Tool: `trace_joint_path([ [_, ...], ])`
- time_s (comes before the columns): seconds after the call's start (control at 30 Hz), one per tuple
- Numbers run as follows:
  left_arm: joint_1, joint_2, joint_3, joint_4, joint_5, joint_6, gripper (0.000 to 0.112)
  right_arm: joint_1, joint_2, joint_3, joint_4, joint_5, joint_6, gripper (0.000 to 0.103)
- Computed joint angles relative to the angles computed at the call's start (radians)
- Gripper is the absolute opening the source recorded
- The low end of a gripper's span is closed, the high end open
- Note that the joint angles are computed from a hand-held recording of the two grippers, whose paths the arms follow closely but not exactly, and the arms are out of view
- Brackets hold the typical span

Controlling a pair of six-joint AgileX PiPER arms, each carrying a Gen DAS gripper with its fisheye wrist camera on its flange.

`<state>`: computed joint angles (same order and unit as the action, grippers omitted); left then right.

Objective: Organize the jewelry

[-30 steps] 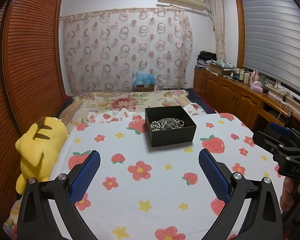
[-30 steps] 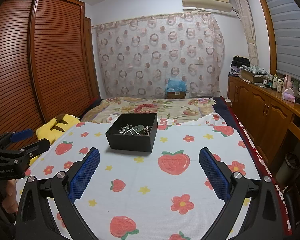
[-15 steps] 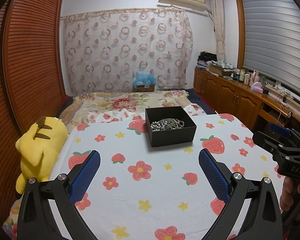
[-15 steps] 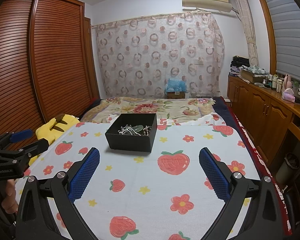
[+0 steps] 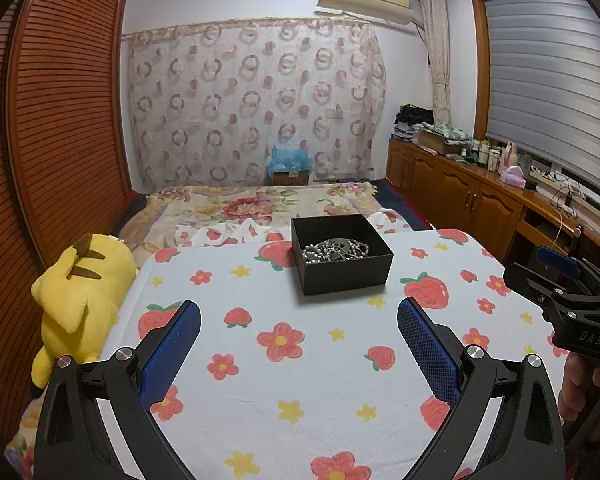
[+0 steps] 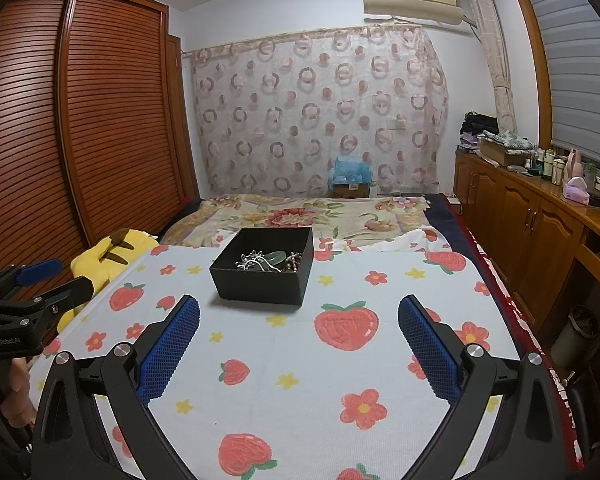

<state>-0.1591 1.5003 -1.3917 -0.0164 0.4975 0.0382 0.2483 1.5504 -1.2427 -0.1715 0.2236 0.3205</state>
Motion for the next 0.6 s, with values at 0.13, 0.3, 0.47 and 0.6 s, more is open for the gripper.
trace_joint_path([
  [0.13,0.001,-0.001,0.001,-0.002,-0.002,0.002,0.095,0.001,0.0,0.001,-0.005,-0.001,0.006,0.1],
  [0.3,-0.004,-0.006,0.005,0.009,-0.002,-0.011,0.095,0.0,0.0,-0.001,0.001,0.001,-0.001,0.1],
  [0.47,-0.004,-0.007,0.007,0.008,-0.003,-0.011,0.095,0.0,0.0,0.0,-0.001,-0.001,0.0,0.1],
  [0.6,-0.004,-0.009,0.009,0.007,-0.005,-0.01,0.095,0.0,0.0,0.0,0.0,-0.001,-0.001,0.1],
])
